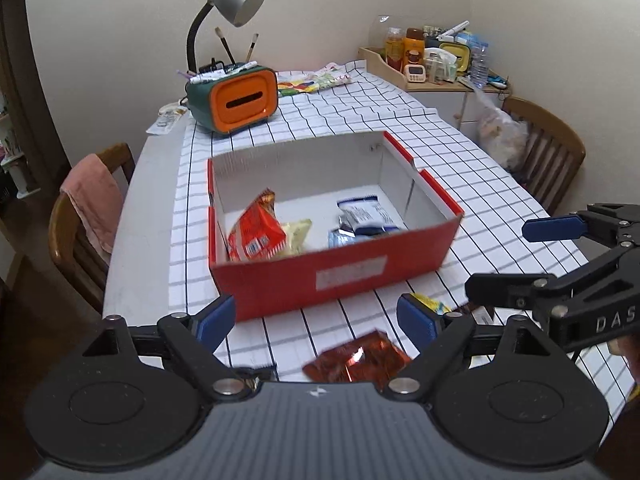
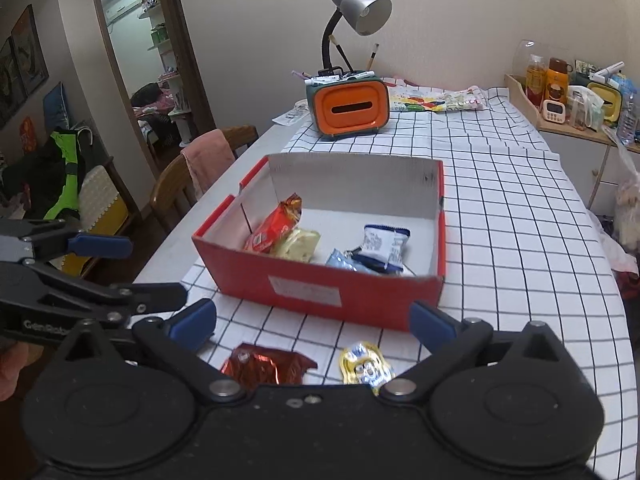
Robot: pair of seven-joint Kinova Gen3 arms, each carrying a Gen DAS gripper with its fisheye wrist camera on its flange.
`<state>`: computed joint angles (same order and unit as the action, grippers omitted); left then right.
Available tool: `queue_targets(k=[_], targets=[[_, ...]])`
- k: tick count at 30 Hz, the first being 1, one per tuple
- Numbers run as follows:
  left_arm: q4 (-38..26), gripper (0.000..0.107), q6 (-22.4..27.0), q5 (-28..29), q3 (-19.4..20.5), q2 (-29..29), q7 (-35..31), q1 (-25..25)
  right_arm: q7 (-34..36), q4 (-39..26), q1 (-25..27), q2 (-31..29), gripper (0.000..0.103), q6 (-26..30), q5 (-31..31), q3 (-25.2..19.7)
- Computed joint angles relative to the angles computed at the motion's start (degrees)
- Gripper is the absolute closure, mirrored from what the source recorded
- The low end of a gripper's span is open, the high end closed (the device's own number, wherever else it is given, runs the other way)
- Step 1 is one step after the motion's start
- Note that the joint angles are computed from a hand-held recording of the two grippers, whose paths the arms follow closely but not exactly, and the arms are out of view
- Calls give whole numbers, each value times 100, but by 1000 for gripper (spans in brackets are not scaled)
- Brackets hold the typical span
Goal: Organize snacks
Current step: 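Withdraw both tools from the box back over the snack pile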
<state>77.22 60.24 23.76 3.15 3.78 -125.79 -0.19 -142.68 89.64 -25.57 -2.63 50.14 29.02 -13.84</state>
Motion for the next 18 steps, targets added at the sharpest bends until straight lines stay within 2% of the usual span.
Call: queue_targets(k=[6, 18], targets=[[522, 18, 113, 307, -134, -205, -401, -154, -117, 662, 60, -281, 0, -149, -93, -101], [1236, 18, 103, -2, -135, -304, -539, -6, -308, 1162, 237, -341, 0, -106, -45, -195]])
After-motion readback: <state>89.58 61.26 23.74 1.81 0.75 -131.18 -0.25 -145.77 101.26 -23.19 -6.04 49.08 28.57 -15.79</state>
